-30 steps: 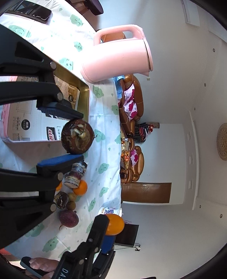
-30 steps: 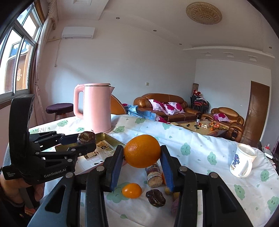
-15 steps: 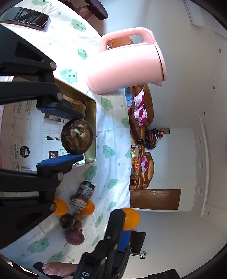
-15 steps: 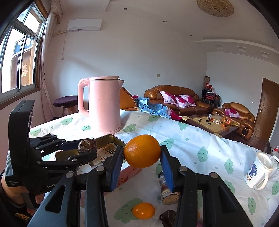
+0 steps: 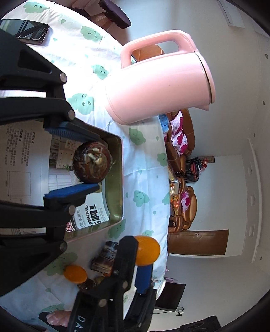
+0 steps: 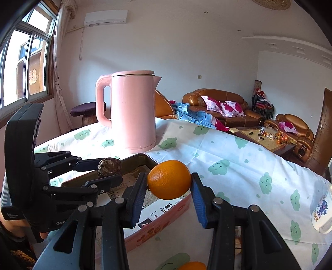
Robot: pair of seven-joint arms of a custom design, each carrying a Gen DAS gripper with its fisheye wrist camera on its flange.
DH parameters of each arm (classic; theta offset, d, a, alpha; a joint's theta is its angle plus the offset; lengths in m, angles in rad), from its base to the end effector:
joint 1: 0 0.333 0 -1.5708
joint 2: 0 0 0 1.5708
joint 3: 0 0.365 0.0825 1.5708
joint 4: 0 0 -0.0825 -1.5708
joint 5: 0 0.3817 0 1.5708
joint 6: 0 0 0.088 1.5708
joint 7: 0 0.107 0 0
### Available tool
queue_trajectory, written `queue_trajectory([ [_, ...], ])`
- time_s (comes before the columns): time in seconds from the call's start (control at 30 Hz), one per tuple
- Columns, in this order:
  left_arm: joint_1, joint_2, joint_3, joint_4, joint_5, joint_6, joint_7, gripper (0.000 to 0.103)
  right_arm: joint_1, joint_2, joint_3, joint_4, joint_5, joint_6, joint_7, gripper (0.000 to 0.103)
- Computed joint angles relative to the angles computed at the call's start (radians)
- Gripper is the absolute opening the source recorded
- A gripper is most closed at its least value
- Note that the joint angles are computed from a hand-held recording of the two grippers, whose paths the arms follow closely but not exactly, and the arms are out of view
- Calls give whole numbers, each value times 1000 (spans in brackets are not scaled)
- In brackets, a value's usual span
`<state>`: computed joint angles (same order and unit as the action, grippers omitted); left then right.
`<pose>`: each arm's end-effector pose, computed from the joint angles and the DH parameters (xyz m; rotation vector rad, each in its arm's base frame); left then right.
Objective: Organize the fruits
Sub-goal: 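Lower the mangosteen into the tin and open the left tool while the right releases the orange there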
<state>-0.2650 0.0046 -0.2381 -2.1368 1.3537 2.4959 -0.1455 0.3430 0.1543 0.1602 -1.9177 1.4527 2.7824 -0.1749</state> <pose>0.4942 -0.2783 0.4873 -1.7264 1.4114 -0.7031 0.5752 0.2595 0.5117 -2.0089 0.5985 -0.4367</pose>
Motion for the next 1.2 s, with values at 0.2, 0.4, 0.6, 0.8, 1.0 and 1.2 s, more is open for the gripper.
queue_trajectory([
  [0.2,8,3,8,-7,-31,10,23,41,16,20,9,-5,-67,12,48,44],
  [0.4,11,-2,7,-16,-63,-1,42,41,21,34,17,-12,-121,16,100,44],
  [0.6,14,3,8,-15,-77,4,58,41,27,48,23,-18,-195,24,153,45],
  [0.8,12,6,8,-12,-84,-11,61,46,31,56,34,-28,-238,37,181,45],
  [1.0,0,-15,-2,-26,-33,-57,-24,75,15,33,39,-49,-182,57,143,62],
  [1.2,-26,-19,-30,-8,48,-64,-102,78,-21,-67,0,-125,67,56,-77,64],
])
